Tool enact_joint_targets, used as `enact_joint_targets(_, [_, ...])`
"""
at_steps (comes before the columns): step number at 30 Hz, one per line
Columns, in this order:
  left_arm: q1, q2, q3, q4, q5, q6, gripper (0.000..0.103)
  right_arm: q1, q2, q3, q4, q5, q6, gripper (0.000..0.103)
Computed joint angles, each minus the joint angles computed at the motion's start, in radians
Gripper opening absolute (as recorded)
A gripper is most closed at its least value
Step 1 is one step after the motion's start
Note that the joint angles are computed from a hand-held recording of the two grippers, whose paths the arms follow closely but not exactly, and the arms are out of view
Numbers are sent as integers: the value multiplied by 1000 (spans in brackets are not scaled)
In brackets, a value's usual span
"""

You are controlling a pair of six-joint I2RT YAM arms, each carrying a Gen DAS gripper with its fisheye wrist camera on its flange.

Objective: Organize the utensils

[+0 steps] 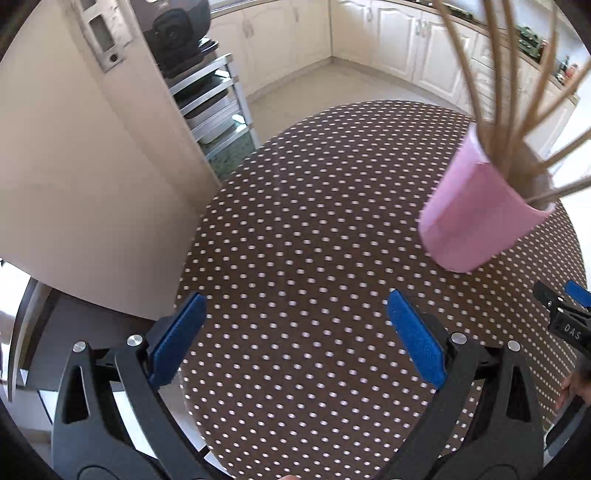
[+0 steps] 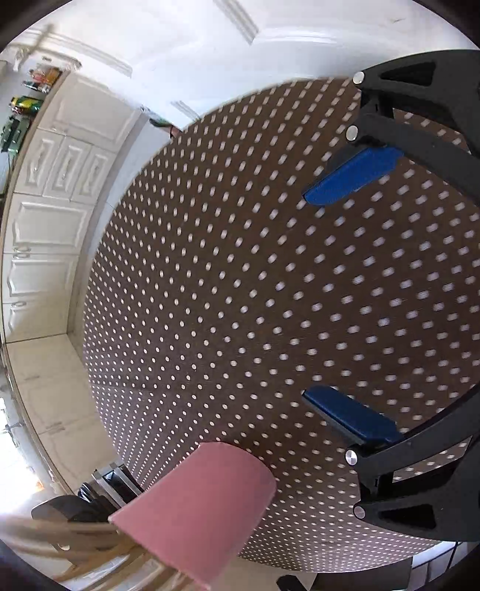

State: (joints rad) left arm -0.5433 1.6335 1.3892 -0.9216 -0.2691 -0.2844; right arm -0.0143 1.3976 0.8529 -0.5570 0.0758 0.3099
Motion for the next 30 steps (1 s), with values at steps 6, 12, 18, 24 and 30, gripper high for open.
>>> enact_joint_targets(6, [26, 14, -5, 13, 2, -7, 97, 23, 86, 21, 144, 66, -75, 96])
enact_joint_targets(12, [31, 28, 5, 23, 7, -10, 97, 37, 119, -5, 272, 82, -89, 96])
enact_joint_targets(18, [32, 20, 21, 5, 11, -10, 97, 44, 113, -14, 276, 87, -84, 97])
enact_joint_targets(24, [27, 17, 32, -11, 16, -18, 97, 39, 114, -13, 276, 84, -87, 97])
enact_joint_targets(30, [17, -4, 33, -21, 14, -13, 97, 41, 113, -14, 276, 86, -86, 97])
